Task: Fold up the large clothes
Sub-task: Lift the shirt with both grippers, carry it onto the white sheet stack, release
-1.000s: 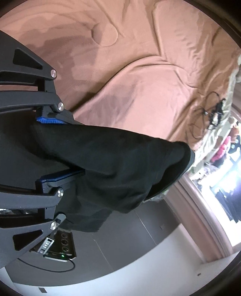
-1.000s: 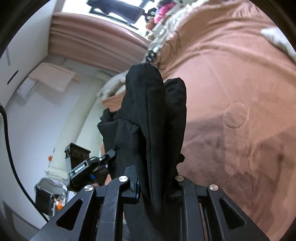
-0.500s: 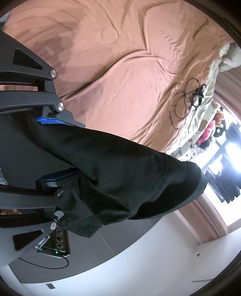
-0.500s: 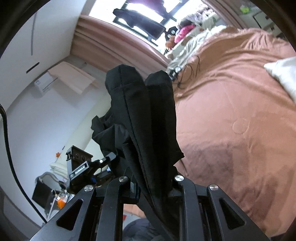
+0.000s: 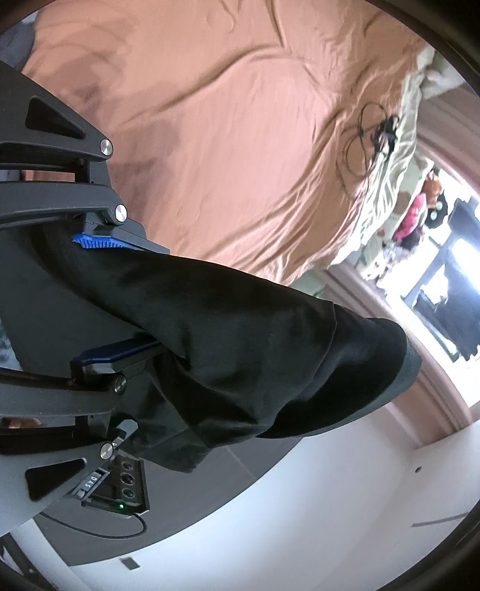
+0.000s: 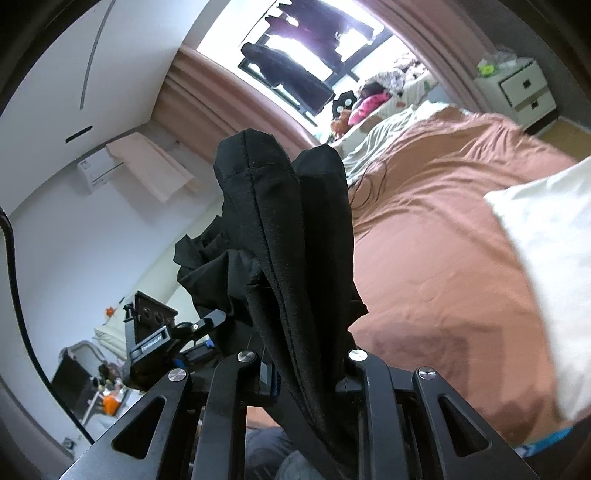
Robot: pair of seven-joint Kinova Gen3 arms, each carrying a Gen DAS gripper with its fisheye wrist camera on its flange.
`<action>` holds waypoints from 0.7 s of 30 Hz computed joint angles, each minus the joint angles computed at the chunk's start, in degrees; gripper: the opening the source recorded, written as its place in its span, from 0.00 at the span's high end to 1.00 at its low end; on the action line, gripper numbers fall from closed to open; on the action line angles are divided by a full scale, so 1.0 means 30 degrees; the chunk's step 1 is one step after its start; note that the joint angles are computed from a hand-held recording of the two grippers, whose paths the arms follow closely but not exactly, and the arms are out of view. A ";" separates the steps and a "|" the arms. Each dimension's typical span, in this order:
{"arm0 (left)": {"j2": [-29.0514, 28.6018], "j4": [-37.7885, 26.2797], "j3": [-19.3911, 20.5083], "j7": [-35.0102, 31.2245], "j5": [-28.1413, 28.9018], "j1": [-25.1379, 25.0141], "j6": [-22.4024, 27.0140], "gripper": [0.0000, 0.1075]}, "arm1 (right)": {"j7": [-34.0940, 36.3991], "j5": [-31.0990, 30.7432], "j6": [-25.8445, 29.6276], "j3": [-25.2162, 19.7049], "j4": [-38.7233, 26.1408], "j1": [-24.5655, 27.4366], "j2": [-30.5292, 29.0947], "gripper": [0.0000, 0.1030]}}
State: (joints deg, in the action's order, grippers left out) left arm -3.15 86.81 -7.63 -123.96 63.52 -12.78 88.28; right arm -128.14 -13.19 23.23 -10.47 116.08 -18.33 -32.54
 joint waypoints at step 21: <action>0.1769 -0.3522 0.4569 0.3857 -0.1313 0.6592 -0.4611 0.60 | 0.3427 0.1757 0.9334 0.3801 -0.4213 0.3280 -0.4574 0.82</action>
State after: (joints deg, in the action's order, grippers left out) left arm 2.16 76.25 6.07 -112.39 59.59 6.99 74.45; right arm -117.86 -7.92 51.23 0.94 103.44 -8.49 -46.26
